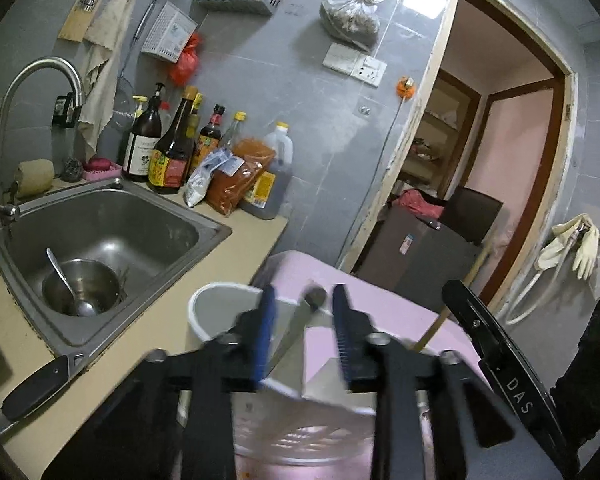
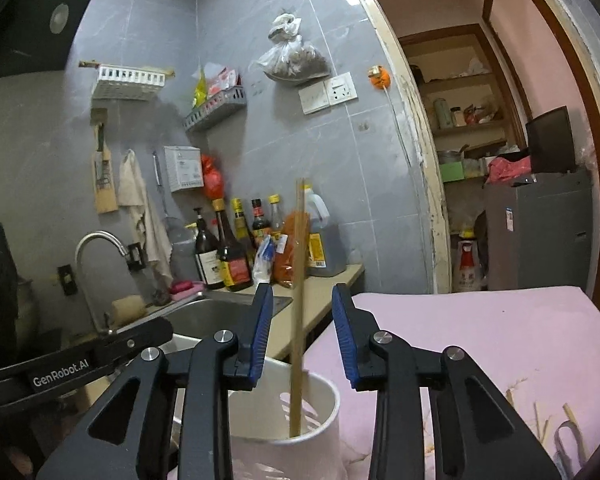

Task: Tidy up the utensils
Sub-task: 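Carry the spoon and chopstick into the white basket and open both tools, then return to the table and grasp a wooden chopstick with each tool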

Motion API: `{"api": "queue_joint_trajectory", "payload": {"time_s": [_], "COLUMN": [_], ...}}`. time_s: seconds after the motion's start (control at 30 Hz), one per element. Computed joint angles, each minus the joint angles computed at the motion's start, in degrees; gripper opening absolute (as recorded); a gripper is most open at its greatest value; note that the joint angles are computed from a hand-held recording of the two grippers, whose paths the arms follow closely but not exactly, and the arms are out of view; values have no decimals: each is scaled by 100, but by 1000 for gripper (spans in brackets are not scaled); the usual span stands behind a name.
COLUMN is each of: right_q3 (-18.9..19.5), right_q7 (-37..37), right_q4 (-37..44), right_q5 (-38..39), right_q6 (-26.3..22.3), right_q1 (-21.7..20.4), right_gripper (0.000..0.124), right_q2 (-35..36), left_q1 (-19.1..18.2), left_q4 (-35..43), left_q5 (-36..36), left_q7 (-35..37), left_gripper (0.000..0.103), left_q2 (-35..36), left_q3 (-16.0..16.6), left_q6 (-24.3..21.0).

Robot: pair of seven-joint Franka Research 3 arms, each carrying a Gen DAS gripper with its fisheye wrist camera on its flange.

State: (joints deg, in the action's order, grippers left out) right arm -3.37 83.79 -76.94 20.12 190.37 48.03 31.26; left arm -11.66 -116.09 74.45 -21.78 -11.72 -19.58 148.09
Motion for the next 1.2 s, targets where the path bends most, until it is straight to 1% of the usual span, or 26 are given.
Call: {"api": "queue_joint_trajectory", "payload": {"time_s": [0.07,0.13,0.17,0.2,0.23,0.27,0.3,0.33,0.37,0.4,0.43,0.47,0.5,0.6,0.7,0.77,0.8,1.0,1.07,1.13,1.2], "right_q3": [11,-138,-206,-370,-359,-383,-536,-731,-818,-968,-1204,-1474,-1640,-1964,-1961,-1861,-1807,-1460,-1341,-1218,-1097], "right_q7": [-57,-91,-131,-189,-273,-373,-497,-643,-775,-978,-1268,-1628,-1946,-2851,-3471,-3721,-3842,-4495,-4683,-4963,-5527], "right_q4": [-181,-438,-589,-748,-910,-1113,-1245,-1368,-1530,-1709,-1803,-1902,-2025,-2260,-2527,-2714,-2813,-3123,-3183,-3225,-3154], "right_q5": [-31,32,72,167,229,313,471,661,798,975,1248,1583,1856,2697,3189,3328,3400,3926,4093,4353,4895], "right_q6": [37,113,189,275,385,486,527,568,660,769,823,872,924,1036,1261,1408,1465,1681,1615,1557,1475], "right_q1": [-17,83,130,256,247,259,388,559,640,783,1017,1293,1472,1863,1934,1874,1835,1521,1385,1255,1132], "right_gripper": [31,38,48,53,58,62,67,69,73,75,78,81,82,88,93,101,102,103,103,103,103], "right_q2": [-180,-406,-527,-654,-784,-954,-1066,-1170,-1297,-1438,-1517,-1610,-1728,-2007,-2287,-2453,-2544,-2861,-2938,-2995,-2998], "left_q1": [-29,-57,-72,-94,-131,-172,-219,-272,-330,-388,-457,-526,-606,-817,-1006,-1133,-1182,-1468,-1553,-1595,-1622], "left_q4": [52,145,197,262,349,418,490,569,654,702,777,822,908,1108,1237,1327,1370,1622,1636,1678,1703], "left_q5": [-11,-11,25,89,147,192,270,377,515,610,785,920,1057,1206,1356,1378,1356,1109,1012,764,451], "left_q7": [97,201,237,276,362,449,522,578,612,626,617,603,617,686,639,689,728,1096,1163,1364,1610], "left_gripper": [34,42,47,53,57,63,71,75,85,92,95,99,100,100,101,101,101,101,101,101,101], "left_q2": [-23,-24,-17,-1,30,57,89,132,186,223,284,326,408,604,762,871,923,1263,1330,1424,1505], "left_q3": [-11,-65,-102,-153,-219,-255,-294,-336,-385,-396,-450,-458,-481,-417,-346,-301,-269,-131,-80,-22,35], "left_q6": [57,-15,-77,-173,-341,-454,-549,-646,-766,-831,-990,-1052,-1131,-1145,-1171,-1162,-1122,-1041,-1040,-905,-734]}}
